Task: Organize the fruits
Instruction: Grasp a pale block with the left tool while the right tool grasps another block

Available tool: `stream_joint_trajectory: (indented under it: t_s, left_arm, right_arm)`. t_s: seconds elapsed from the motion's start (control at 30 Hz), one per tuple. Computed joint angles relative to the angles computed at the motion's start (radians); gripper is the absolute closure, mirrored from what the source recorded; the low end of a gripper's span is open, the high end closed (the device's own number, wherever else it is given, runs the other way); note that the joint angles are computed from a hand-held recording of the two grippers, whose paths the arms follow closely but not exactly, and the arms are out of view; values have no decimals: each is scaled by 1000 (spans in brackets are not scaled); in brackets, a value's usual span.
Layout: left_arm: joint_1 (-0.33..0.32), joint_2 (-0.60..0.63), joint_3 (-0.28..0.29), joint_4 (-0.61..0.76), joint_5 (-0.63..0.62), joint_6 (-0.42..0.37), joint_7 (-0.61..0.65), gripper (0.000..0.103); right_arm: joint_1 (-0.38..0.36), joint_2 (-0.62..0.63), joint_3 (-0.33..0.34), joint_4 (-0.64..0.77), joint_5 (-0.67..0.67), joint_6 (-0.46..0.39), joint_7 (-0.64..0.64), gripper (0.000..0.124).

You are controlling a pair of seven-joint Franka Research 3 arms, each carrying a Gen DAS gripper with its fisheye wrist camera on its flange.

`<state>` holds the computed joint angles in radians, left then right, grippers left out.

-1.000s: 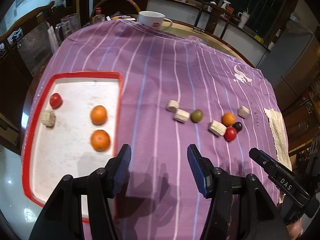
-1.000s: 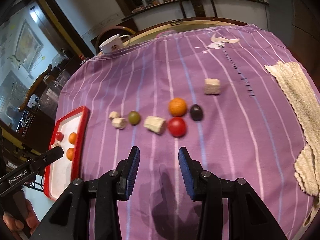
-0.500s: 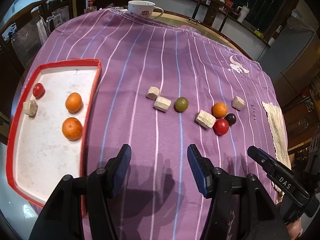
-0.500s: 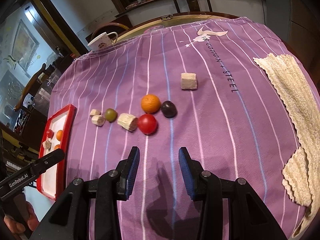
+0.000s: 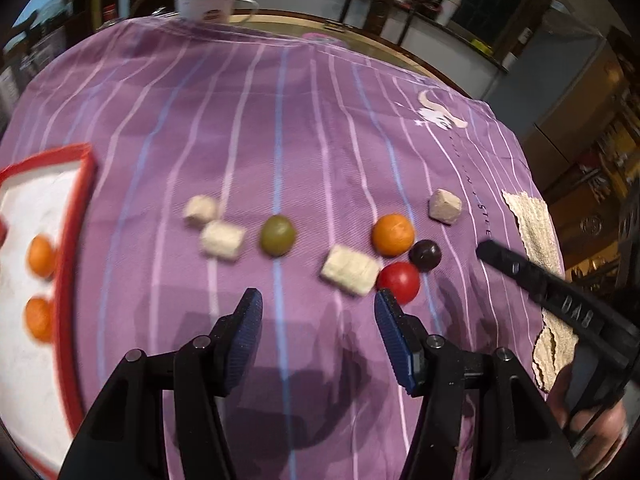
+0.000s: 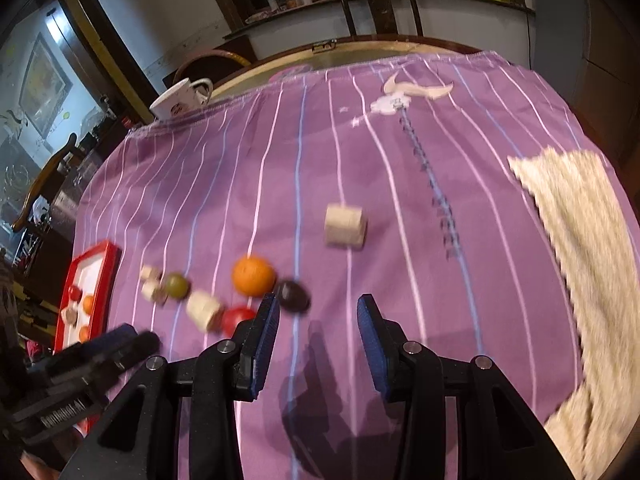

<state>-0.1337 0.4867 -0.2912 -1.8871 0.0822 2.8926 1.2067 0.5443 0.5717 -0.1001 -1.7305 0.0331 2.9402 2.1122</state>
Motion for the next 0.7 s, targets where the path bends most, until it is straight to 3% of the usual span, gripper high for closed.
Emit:
stream_joint_trajectory:
  t_s: [0.23, 0.4, 0.47, 0.53, 0.57, 0.7]
  left_arm:
    - [32, 120, -61, 121, -32, -35, 102, 45]
    - [66, 156, -103, 148, -77, -16, 158, 45]
    - [69, 167, -104, 163, -87, -22, 169, 48]
    - [102, 177, -139, 167, -111, -29, 211, 64]
    - [119, 181, -159, 168, -128, -34, 232, 65]
    - [92, 162, -129, 150, -128, -24, 240, 65]
  right_arm:
    - [-58, 110, 27, 177, 25, -79, -51, 79]
    - [-87, 191, 49, 295, 41, -153, -78, 79]
    - [-88, 216, 50, 327, 42, -174, -82, 79]
    - [-87, 233, 50, 351, 39, -185, -88, 79]
    - [-80, 238, 41, 356, 33, -186, -83, 78]
    - [-80, 244, 41, 357, 33, -190, -75, 81]
